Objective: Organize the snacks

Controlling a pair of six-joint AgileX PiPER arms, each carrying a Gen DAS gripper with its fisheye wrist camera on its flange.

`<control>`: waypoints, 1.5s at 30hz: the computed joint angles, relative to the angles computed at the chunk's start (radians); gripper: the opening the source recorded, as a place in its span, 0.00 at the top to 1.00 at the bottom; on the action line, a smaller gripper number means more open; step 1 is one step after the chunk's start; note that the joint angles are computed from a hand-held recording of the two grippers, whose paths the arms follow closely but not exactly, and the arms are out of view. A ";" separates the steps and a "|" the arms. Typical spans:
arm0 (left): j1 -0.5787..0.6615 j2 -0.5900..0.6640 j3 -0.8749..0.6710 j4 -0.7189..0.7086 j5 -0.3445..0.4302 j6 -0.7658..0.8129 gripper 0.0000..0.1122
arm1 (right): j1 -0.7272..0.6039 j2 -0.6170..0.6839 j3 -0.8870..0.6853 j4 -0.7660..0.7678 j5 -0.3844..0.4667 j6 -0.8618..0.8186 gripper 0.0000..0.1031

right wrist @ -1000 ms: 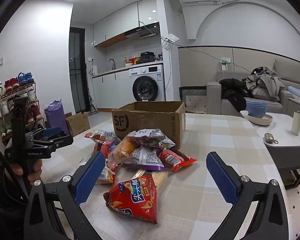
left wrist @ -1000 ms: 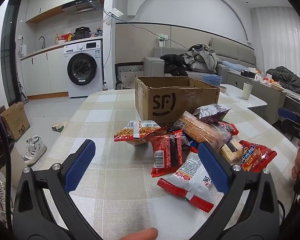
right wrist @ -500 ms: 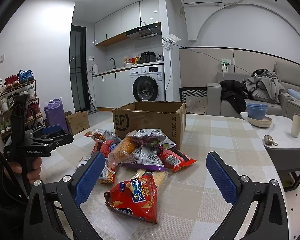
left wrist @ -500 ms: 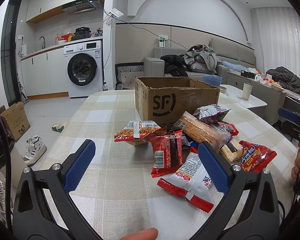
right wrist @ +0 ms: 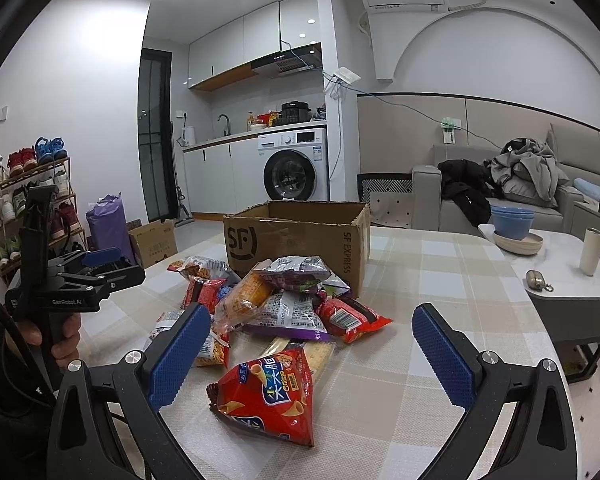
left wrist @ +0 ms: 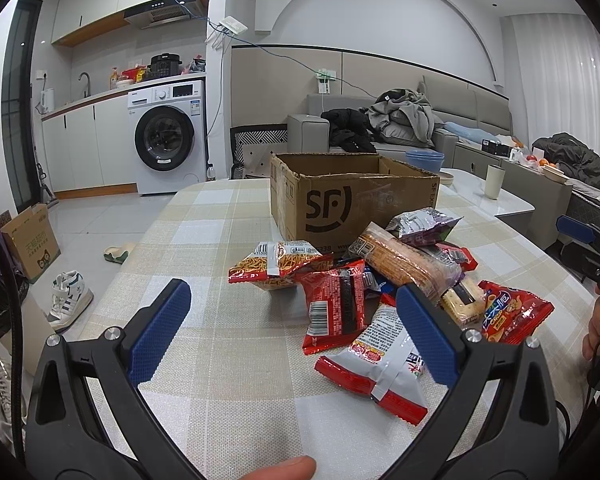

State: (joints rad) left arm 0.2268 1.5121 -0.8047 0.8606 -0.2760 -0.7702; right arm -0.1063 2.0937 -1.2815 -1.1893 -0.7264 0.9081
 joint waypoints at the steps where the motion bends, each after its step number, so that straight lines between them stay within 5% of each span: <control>1: 0.002 0.006 0.000 -0.011 -0.006 0.013 0.09 | 0.000 0.000 0.000 0.001 0.001 -0.002 0.00; 45: 0.002 -0.021 0.005 0.070 0.011 -0.064 0.09 | 0.004 0.014 -0.026 -0.044 0.039 0.041 0.00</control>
State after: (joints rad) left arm 0.2284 1.4910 -0.7995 0.9308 -0.2646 -0.8340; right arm -0.1025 2.1072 -1.3073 -1.2335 -0.6878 0.9493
